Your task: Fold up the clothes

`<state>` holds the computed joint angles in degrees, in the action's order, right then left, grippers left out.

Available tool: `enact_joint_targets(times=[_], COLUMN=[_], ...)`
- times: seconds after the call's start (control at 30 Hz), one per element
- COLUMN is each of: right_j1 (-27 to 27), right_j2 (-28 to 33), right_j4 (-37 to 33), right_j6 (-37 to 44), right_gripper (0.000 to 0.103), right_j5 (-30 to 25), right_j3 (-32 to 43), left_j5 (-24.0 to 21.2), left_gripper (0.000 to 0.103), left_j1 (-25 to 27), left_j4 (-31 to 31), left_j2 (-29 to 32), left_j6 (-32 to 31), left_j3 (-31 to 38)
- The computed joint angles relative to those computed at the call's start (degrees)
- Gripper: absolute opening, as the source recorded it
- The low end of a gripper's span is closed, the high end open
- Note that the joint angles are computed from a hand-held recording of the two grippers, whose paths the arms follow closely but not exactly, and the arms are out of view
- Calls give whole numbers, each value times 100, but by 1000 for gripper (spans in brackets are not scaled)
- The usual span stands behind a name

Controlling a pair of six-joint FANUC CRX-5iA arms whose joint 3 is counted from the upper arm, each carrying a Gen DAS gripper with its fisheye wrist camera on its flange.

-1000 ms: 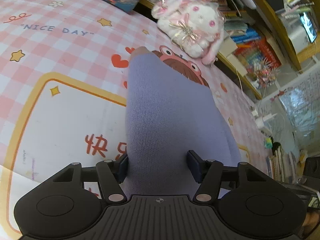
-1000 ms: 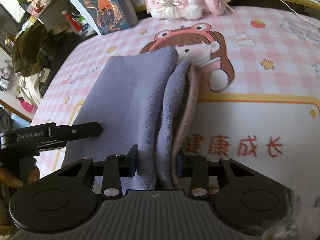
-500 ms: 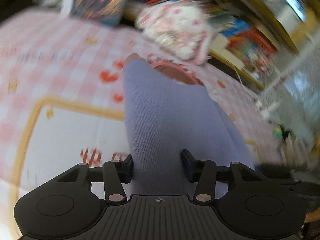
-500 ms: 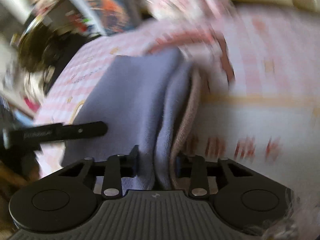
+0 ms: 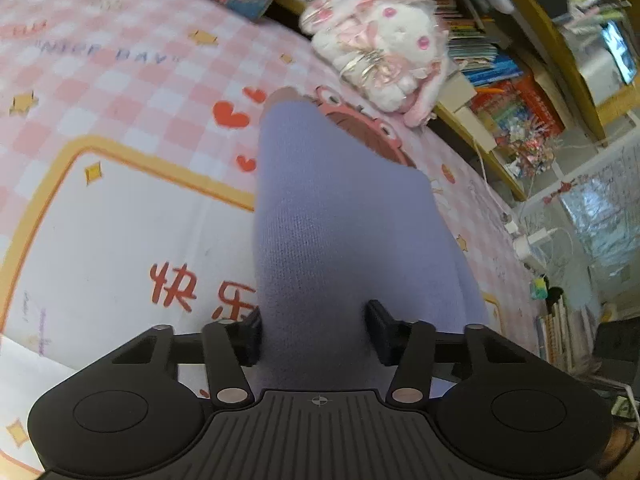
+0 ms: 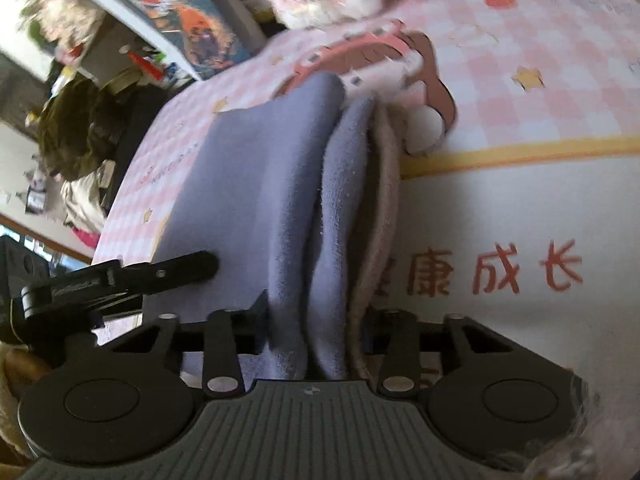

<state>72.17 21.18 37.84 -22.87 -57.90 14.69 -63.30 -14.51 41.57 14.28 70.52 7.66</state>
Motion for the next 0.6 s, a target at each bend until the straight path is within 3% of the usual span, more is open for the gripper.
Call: enact_joint_targets(times=[0.17,0.6], right_j1=[127,196], right_j2=[229,119], right_j4=[364,1125], right_j6=[795,1148], right_gripper=[29,29], right_j5=[-561,-625], right_j3=[389,307], left_j5=[359,1003], left_gripper=[45,45], left_j1=[-43,-56], left_j4=[207,594], left_j2=[-263,-718], left_j6=[-395,-690], left_j3=[-234,-630])
